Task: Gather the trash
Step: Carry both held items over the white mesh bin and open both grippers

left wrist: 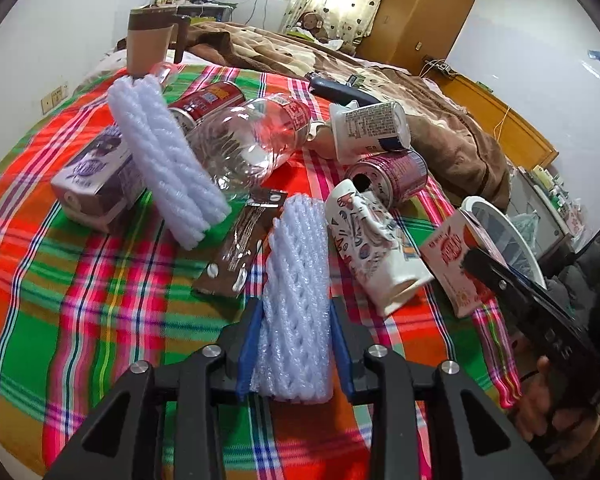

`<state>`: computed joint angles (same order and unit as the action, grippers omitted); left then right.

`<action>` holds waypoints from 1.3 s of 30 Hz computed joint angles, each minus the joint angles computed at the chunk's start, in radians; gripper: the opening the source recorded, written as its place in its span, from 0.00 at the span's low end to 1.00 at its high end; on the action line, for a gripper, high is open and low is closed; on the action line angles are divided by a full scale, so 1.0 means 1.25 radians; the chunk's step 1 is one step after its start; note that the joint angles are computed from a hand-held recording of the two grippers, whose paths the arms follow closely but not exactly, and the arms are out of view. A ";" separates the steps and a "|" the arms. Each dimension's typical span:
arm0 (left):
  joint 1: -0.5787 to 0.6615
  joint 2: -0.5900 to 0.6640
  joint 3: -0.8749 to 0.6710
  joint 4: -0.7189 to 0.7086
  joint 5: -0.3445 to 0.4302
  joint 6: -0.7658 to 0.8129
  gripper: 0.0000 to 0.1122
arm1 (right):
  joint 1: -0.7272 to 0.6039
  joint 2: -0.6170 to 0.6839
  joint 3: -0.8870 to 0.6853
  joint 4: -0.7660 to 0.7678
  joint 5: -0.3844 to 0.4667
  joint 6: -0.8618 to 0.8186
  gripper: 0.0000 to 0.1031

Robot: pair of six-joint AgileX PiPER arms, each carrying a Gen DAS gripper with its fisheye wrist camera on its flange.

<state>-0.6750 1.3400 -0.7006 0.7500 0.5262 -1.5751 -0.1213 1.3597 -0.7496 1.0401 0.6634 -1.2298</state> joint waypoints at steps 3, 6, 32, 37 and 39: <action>0.000 0.015 -0.012 0.010 0.000 -0.003 0.33 | -0.011 -0.006 0.004 0.002 0.008 -0.007 0.38; -0.002 0.017 -0.016 0.011 0.012 -0.002 0.27 | -0.016 -0.011 0.004 0.003 0.012 -0.006 0.38; -0.133 0.018 -0.223 0.069 0.179 0.052 0.25 | -0.149 -0.021 -0.052 0.047 0.084 -0.038 0.38; -0.120 0.092 -0.323 0.027 0.140 0.131 0.25 | -0.205 0.000 -0.093 0.043 0.090 -0.041 0.39; -0.122 0.121 -0.359 0.019 0.134 0.155 0.25 | -0.224 0.013 -0.111 0.038 0.089 -0.038 0.39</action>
<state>-0.8278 1.4913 -1.1498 0.7737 0.6933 -1.3815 -0.4014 1.3763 -0.8888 1.0870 0.7744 -1.2772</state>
